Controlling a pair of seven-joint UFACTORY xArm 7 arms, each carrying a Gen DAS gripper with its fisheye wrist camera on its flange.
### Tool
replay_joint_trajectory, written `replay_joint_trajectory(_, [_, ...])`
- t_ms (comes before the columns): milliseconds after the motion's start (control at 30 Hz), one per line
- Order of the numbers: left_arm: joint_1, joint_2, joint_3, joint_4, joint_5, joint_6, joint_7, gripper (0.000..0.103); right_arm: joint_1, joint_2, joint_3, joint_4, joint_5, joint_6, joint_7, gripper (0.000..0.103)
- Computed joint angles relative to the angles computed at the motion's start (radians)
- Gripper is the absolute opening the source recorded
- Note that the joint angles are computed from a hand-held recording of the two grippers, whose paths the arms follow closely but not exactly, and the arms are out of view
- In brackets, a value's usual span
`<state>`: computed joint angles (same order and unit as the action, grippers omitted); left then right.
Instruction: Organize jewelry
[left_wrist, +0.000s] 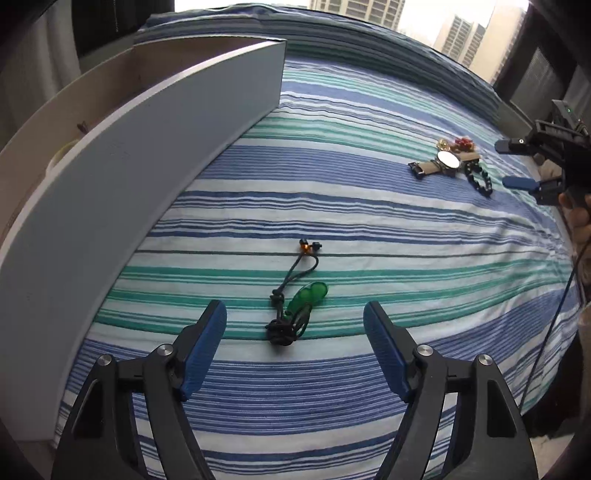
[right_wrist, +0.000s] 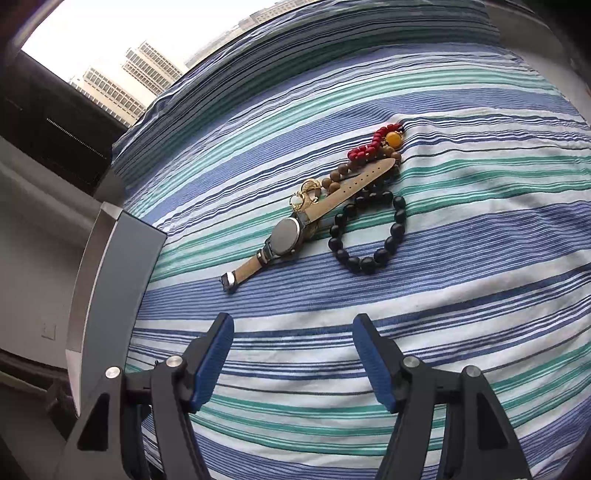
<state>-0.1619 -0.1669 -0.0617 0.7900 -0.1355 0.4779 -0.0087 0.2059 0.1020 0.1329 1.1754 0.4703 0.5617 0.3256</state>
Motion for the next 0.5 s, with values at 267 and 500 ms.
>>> replay_joint_trajectory(267, [0.015, -0.021, 0.016, -0.035, -0.011, 0.006, 0.005, 0.083, 0.008, 0.292, -0.008, 0.337, -0.061, 0.153, 0.246, 0.068])
replay_joint_trajectory(500, [0.004, -0.046, 0.023, -0.058, -0.046, -0.002, 0.043, 0.084, 0.173, 0.538, -0.12, 0.734, -0.477, 0.439, 0.603, 0.068])
